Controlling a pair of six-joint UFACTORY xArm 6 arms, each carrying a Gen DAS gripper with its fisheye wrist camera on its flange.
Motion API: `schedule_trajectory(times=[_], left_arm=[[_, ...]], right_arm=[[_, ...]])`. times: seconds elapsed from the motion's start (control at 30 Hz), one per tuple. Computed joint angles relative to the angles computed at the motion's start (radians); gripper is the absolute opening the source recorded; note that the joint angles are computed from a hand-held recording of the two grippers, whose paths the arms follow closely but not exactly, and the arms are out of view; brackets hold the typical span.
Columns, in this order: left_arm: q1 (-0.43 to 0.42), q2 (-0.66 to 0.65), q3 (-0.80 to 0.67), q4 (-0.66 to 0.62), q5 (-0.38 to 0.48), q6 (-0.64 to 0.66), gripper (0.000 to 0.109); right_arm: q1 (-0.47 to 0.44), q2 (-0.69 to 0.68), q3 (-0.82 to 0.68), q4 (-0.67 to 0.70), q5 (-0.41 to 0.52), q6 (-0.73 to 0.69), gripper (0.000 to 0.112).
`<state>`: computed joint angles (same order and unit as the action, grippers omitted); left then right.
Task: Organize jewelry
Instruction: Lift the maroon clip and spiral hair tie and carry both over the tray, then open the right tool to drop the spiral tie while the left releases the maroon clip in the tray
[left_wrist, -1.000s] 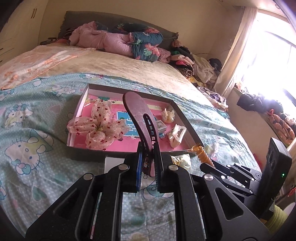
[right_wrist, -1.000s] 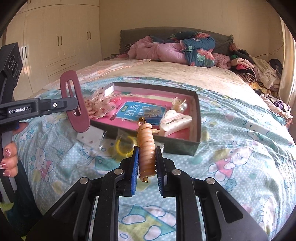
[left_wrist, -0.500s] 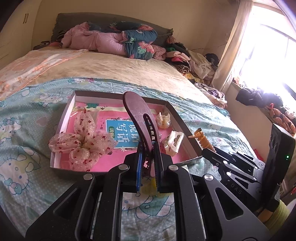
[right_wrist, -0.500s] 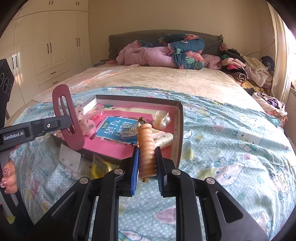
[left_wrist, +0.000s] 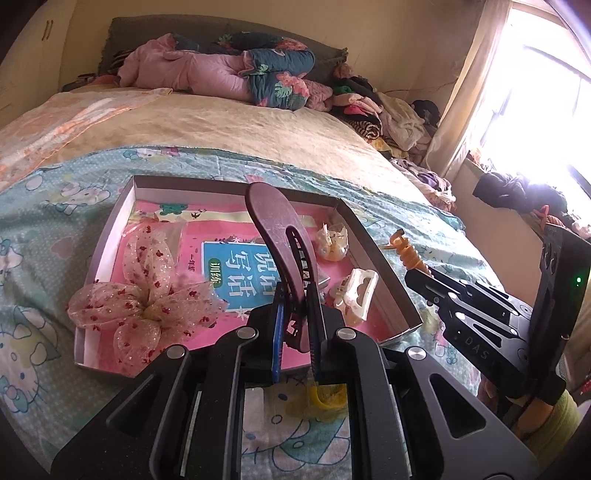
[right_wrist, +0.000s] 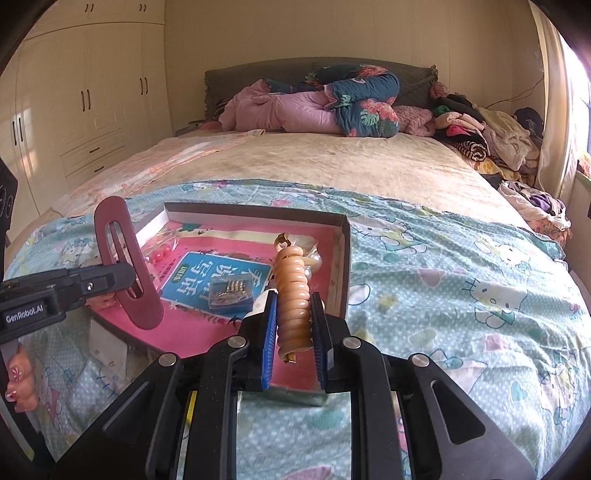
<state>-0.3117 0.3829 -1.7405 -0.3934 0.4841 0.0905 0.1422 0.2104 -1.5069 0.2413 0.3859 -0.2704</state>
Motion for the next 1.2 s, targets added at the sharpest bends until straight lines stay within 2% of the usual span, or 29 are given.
schedule_trajectory(times=[0.23, 0.63, 1.2], left_arm=[[0.005, 0.049, -0.055, -0.07, 0.03, 0.038, 0.005], [0.017, 0.09, -0.085, -0.077, 0.056, 0.022, 0.006], [0.031, 0.079, -0.055, -0.073, 0.043, 0.008, 0.008]], right_arm=[[-0.005, 0.102, -0.133, -0.039, 0.046, 0.028, 0.017], [-0.006, 0.263, -0.342, -0.074, 0.142, 0.066, 0.017], [0.012, 0.352, -0.457, -0.102, 0.21, 0.082, 0.017]])
